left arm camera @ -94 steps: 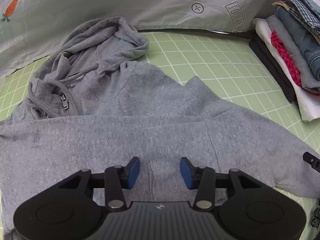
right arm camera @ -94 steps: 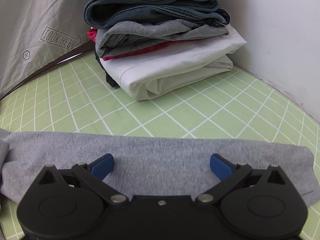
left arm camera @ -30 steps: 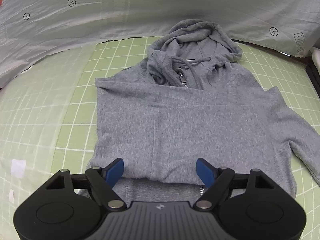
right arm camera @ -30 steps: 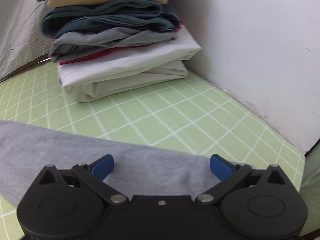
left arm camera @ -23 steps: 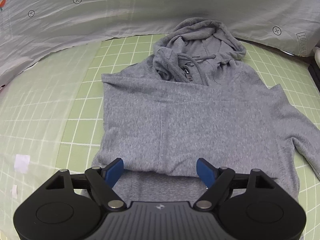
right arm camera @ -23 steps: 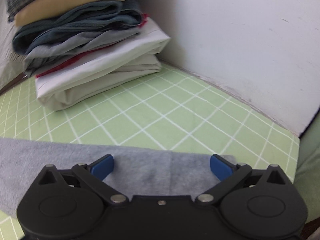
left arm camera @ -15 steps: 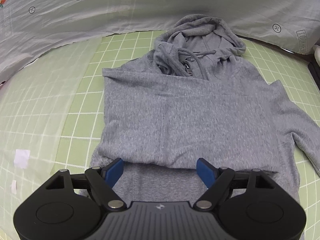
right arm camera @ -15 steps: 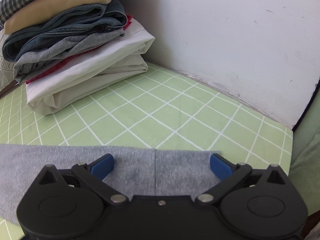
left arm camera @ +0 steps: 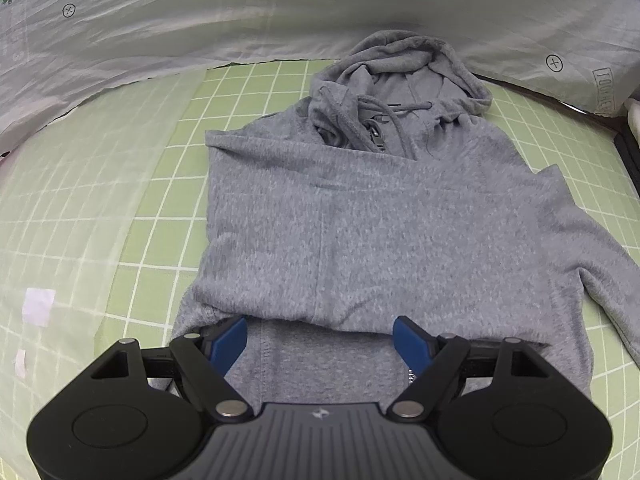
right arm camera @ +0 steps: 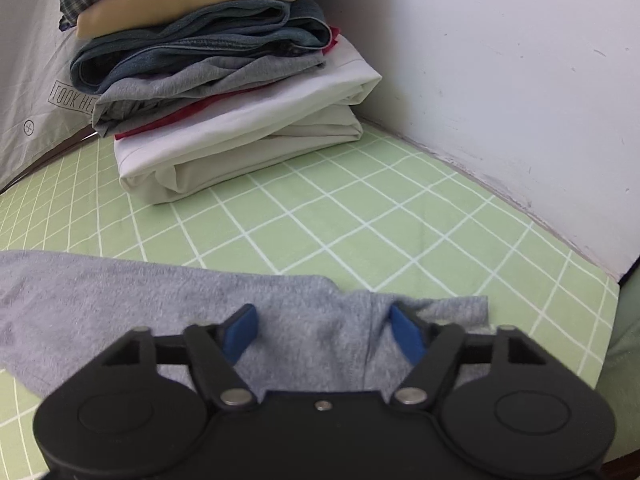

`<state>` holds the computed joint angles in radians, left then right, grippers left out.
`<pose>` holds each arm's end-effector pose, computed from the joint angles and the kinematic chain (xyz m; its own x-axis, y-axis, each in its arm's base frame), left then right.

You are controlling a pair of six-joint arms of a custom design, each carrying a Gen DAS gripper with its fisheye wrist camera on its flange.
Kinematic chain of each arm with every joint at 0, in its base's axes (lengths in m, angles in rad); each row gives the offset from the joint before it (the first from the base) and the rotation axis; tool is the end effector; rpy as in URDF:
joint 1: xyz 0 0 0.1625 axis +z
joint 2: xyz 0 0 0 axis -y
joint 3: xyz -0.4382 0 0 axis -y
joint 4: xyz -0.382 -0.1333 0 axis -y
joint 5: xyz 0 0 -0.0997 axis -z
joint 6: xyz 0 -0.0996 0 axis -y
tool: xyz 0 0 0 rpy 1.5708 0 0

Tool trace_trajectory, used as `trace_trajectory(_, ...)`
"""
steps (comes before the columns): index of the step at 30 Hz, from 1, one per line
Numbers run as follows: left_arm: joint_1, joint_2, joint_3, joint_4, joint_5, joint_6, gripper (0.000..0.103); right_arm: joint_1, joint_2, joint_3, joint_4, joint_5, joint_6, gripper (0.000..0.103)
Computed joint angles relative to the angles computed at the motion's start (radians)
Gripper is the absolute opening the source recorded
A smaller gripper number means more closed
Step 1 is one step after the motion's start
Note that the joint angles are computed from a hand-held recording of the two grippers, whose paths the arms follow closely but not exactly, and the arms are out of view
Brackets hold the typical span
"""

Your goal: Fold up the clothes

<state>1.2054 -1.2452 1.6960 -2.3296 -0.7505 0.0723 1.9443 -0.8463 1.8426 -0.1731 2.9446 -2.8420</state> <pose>-0.0217 -0.6337 0.3767 -0.6897 0.1008 -0.7170 0.3914 0.8851 -0.2520 0.1930 -0.3949 0.0879 -0.4855 0.7264 0.4865 -0.1301 0.4902 -0.8618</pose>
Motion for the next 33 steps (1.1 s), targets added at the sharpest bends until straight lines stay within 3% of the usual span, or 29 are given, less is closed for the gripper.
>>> trace_trajectory(1, 0.001, -0.002, 0.001, -0.003, -0.002, 0.000, 0.081, 0.005, 0.008, -0.009, 0.015, 0.015, 0.023, 0.035)
trace_trajectory(2, 0.003, -0.004, 0.002, -0.007, -0.005, 0.001, 0.081, 0.008, 0.009, -0.010, 0.023, 0.018, 0.044, 0.024)
trace_trajectory(5, 0.005, -0.009, 0.001, -0.013, -0.008, 0.001, 0.081, 0.012, 0.039, -0.055, 0.158, 0.004, 0.162, 0.015)
trace_trajectory(7, 0.007, -0.013, -0.003, -0.014, -0.009, 0.006, 0.081, 0.013, 0.034, -0.073, 0.220, -0.038, 0.178, 0.010)
trace_trajectory(11, 0.007, -0.026, -0.004, -0.027, -0.014, 0.037, 0.081, 0.034, 0.035, -0.111, 0.247, -0.078, 0.119, 0.009)
trace_trajectory(15, 0.008, -0.054, 0.002, -0.028, -0.028, 0.054, 0.081, 0.072, 0.047, -0.155, 0.181, -0.110, 0.051, 0.009)
trace_trajectory(18, 0.008, -0.081, 0.013, -0.029, -0.032, 0.083, 0.081, 0.096, 0.075, -0.209, 0.136, -0.172, 0.006, 0.009)
trace_trajectory(22, 0.012, -0.120, 0.026, -0.045, -0.032, 0.115, 0.081, 0.133, 0.151, -0.342, 0.103, -0.270, -0.115, 0.009)
trace_trajectory(26, 0.023, -0.152, 0.034, -0.061, -0.019, 0.124, 0.081, 0.176, 0.228, -0.498, 0.051, -0.421, -0.234, 0.009)
trace_trajectory(29, 0.036, -0.164, 0.026, -0.052, -0.013, 0.105, 0.081, 0.194, 0.317, -0.665, 0.111, -0.561, -0.292, 0.009)
trace_trajectory(32, 0.046, -0.166, 0.018, -0.056, -0.013, 0.079, 0.081, 0.205, 0.434, -0.866, 0.258, -0.654, -0.299, 0.014)
trace_trajectory(33, 0.048, -0.163, 0.014, -0.057, -0.013, 0.071, 0.081, 0.210, 0.470, -0.918, 0.291, -0.638, -0.319, 0.028)
